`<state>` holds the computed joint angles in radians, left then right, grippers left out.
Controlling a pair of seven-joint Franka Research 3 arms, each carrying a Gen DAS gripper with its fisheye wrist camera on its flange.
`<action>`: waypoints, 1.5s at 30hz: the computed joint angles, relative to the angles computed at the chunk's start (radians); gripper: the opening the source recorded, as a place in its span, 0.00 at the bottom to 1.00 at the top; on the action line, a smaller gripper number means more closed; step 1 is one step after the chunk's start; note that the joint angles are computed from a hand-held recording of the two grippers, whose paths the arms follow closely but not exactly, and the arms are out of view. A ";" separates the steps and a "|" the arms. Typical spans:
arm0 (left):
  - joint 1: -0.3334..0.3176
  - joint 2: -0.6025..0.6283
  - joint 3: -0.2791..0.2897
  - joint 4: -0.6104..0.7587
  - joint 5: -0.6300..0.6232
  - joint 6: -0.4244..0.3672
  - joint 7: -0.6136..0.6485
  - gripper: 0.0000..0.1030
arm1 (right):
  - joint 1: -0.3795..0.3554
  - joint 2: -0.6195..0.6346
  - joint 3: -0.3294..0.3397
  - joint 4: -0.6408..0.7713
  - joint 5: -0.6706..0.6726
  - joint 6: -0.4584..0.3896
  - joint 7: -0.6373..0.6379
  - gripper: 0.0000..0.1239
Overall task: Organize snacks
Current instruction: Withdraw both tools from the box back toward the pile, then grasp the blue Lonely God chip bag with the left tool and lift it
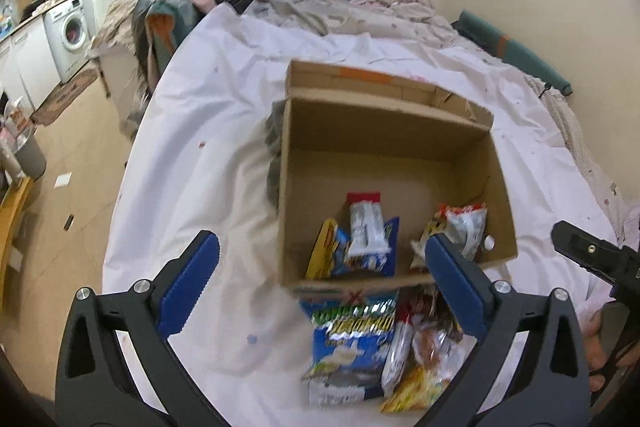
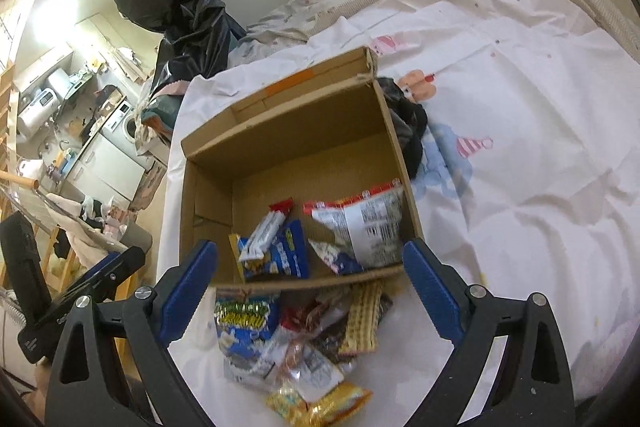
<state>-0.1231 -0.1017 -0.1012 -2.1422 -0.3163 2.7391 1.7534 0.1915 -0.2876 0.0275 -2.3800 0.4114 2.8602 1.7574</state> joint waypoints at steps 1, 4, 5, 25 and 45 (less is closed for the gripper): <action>0.004 -0.006 0.000 -0.008 0.009 -0.010 -0.011 0.99 | -0.002 -0.006 0.001 -0.006 -0.002 -0.007 0.004 0.78; 0.009 -0.022 0.005 -0.026 0.019 -0.044 -0.035 0.99 | -0.011 -0.028 0.004 -0.029 -0.011 -0.042 0.029 0.78; 0.011 -0.028 0.007 -0.036 0.021 -0.053 -0.041 0.99 | -0.011 -0.036 0.001 -0.037 -0.007 -0.060 0.036 0.78; 0.042 0.094 -0.032 0.036 0.178 -0.315 -0.253 0.99 | -0.008 -0.076 -0.028 -0.091 0.080 -0.184 0.019 0.78; 0.027 0.204 -0.089 0.103 0.212 -0.403 -0.251 0.47 | 0.007 -0.042 -0.046 -0.059 0.158 -0.194 -0.046 0.78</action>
